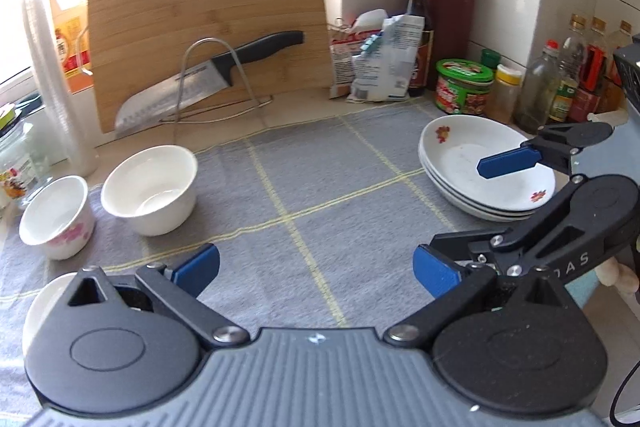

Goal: Organize plates and bowls
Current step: 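Move both grippers toward the white bowls on the towel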

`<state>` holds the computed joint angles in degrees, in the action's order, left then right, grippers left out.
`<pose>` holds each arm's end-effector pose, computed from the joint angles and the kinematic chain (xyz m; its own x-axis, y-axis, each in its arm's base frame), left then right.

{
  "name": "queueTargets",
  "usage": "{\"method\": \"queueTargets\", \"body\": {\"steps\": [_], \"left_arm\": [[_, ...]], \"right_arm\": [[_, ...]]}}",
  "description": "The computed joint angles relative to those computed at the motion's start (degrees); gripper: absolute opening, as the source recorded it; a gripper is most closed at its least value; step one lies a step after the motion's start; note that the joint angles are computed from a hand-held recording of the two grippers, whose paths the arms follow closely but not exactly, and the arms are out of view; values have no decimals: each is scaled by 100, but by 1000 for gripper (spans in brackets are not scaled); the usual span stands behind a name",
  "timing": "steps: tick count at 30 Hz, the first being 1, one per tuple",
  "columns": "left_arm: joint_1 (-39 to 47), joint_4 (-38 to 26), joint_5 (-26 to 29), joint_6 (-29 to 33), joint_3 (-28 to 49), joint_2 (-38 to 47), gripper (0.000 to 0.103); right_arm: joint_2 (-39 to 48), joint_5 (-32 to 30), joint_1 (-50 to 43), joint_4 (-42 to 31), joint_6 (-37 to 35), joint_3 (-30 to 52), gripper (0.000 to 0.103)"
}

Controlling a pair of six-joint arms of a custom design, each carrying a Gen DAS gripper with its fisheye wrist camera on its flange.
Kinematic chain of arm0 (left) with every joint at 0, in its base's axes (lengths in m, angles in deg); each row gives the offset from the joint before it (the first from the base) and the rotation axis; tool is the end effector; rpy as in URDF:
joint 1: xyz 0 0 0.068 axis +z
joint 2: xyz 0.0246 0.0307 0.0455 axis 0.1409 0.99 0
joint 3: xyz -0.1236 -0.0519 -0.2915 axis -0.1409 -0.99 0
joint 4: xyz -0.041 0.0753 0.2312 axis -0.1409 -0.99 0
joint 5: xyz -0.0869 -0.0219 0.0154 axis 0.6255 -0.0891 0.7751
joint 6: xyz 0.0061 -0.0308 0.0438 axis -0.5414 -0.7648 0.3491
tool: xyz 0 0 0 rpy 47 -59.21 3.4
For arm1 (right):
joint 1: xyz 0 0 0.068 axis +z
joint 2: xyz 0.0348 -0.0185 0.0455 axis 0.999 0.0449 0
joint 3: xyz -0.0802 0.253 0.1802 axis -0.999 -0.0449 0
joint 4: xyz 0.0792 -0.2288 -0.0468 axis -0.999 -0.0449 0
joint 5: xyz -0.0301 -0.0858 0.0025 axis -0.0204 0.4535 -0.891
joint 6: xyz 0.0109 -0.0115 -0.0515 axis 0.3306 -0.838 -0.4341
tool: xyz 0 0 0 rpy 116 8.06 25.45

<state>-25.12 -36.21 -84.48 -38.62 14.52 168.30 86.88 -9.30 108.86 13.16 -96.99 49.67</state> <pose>0.2521 -0.1453 0.1577 -0.6655 -0.0593 -0.7441 -0.0968 0.9953 0.0073 0.3752 0.1643 0.1193 -0.4164 -0.5618 -0.7149 -0.8338 0.5494 0.0540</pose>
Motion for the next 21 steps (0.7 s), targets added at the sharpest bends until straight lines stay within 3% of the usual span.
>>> {"method": "queueTargets", "body": {"steps": [4, 8, 15, 21], "left_arm": [[232, 92, -34, -116, -645, -523, 102], [836, 389, 276, 252, -1315, -1076, 102], [2477, 489, 1258, 1500, -2060, -1943, 102], [3914, 624, 2133, 2660, -2167, -1940, 102]], "right_arm": [[1, 129, 479, 169, -119, -112, 103], [88, 418, 1015, 216, 112, -53, 103], [404, 728, 1994, 205, 610, 234, 103], [680, 979, 2583, 249, 816, 510, 103]]}}
